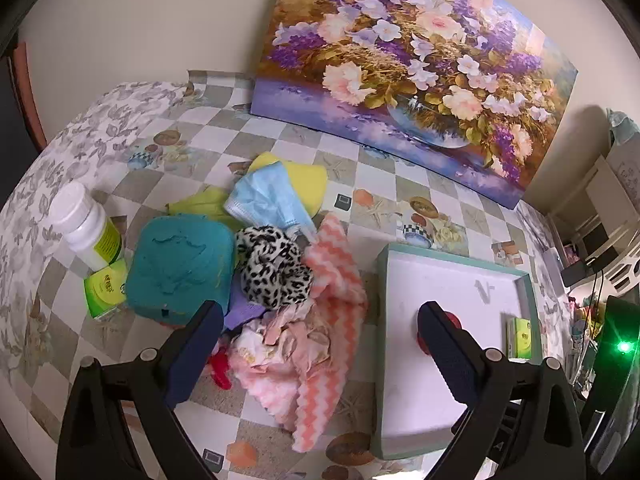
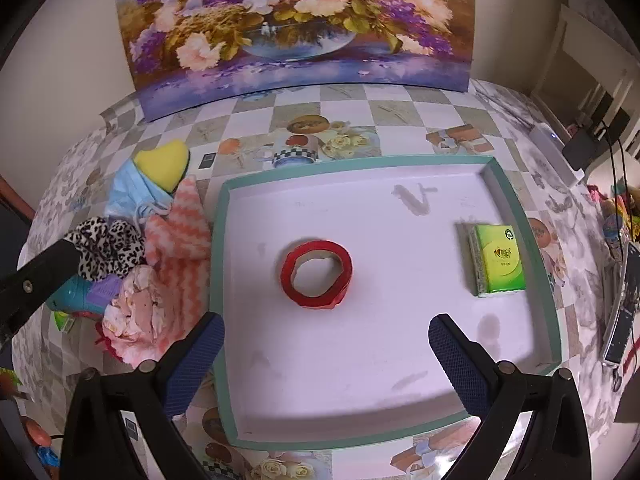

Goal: Organize soft objects
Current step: 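Withdraw both open grippers from the tray toward the item pile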

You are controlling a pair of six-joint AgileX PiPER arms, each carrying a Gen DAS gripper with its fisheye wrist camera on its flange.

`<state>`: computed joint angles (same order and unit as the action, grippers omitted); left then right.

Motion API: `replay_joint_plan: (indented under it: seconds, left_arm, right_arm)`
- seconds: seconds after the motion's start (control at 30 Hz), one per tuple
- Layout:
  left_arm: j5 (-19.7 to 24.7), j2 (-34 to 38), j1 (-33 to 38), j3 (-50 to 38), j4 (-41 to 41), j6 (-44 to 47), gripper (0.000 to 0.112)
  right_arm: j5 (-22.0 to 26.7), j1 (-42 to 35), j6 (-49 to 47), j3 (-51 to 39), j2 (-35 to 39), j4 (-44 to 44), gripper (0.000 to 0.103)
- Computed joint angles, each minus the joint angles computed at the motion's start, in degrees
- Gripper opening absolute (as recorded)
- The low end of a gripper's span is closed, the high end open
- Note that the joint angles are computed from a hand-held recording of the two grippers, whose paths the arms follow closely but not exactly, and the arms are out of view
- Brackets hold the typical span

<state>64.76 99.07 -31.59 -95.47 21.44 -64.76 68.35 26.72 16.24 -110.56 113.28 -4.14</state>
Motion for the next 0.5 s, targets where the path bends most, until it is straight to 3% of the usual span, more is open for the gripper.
replay_joint_plan:
  seconds: [0.5]
  left_arm:
    - [1.25, -5.42, -0.71, 6.11, 4.66, -3.95, 0.098]
  right_arm:
    - [-4.22, 2.90, -3.40, 1.33, -0.26, 4.36, 0.103]
